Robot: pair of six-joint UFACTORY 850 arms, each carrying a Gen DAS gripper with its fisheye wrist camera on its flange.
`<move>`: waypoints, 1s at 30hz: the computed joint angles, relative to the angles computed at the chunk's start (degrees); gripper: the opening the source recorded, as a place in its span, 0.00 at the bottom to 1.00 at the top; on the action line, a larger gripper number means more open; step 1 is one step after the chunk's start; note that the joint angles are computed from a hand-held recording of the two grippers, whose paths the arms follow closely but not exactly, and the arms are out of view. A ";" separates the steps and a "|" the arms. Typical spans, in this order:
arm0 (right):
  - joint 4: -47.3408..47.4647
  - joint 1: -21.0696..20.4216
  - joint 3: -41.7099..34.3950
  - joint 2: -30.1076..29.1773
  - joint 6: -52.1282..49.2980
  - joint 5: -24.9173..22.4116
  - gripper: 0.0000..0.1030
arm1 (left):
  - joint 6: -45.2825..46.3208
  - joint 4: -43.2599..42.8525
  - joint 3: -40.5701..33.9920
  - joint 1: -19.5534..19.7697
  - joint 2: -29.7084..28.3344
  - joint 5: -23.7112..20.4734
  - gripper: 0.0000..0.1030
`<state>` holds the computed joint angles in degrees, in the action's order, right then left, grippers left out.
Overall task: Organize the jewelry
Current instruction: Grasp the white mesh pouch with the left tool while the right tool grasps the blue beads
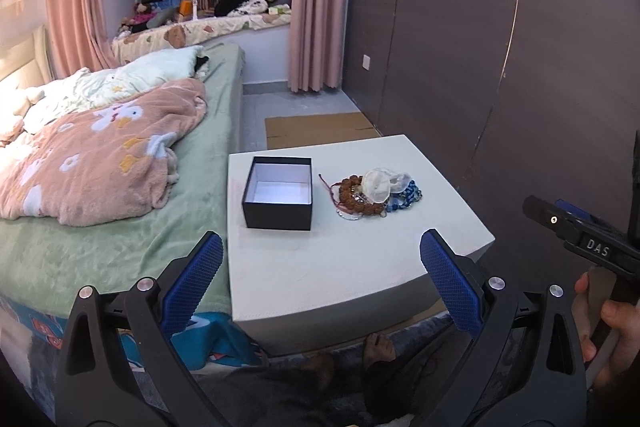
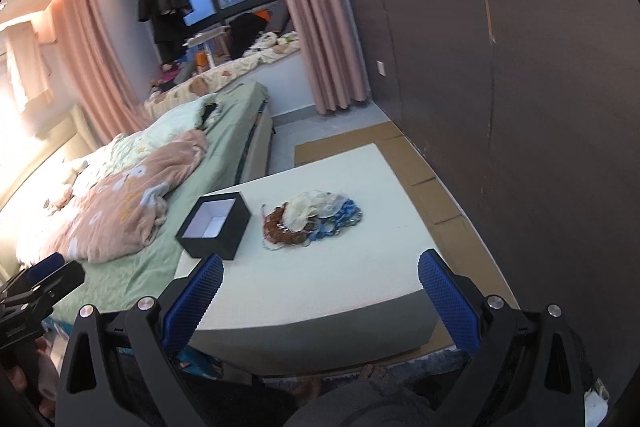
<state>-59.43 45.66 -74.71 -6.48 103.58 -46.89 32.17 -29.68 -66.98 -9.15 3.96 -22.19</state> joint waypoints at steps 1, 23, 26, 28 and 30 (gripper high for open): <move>0.37 -0.64 -0.09 -0.13 -0.14 0.23 0.93 | 0.22 -0.40 -0.99 0.02 -0.88 -0.85 0.96; 14.26 -16.37 -7.99 -10.18 -4.04 14.75 0.93 | 3.08 -3.50 -31.32 -3.64 -29.16 -16.50 0.86; 16.73 -17.92 -8.74 -11.90 -4.88 17.78 0.91 | 2.16 -2.84 -36.39 -3.97 -33.68 -19.29 0.78; 17.42 -18.87 -7.74 -12.66 -3.40 20.62 0.89 | 1.56 -2.28 -39.29 -4.23 -36.32 -20.64 0.77; 19.54 -19.65 -6.57 -13.29 -3.01 22.77 0.85 | -0.05 -1.25 -42.40 -4.41 -39.15 -22.00 0.77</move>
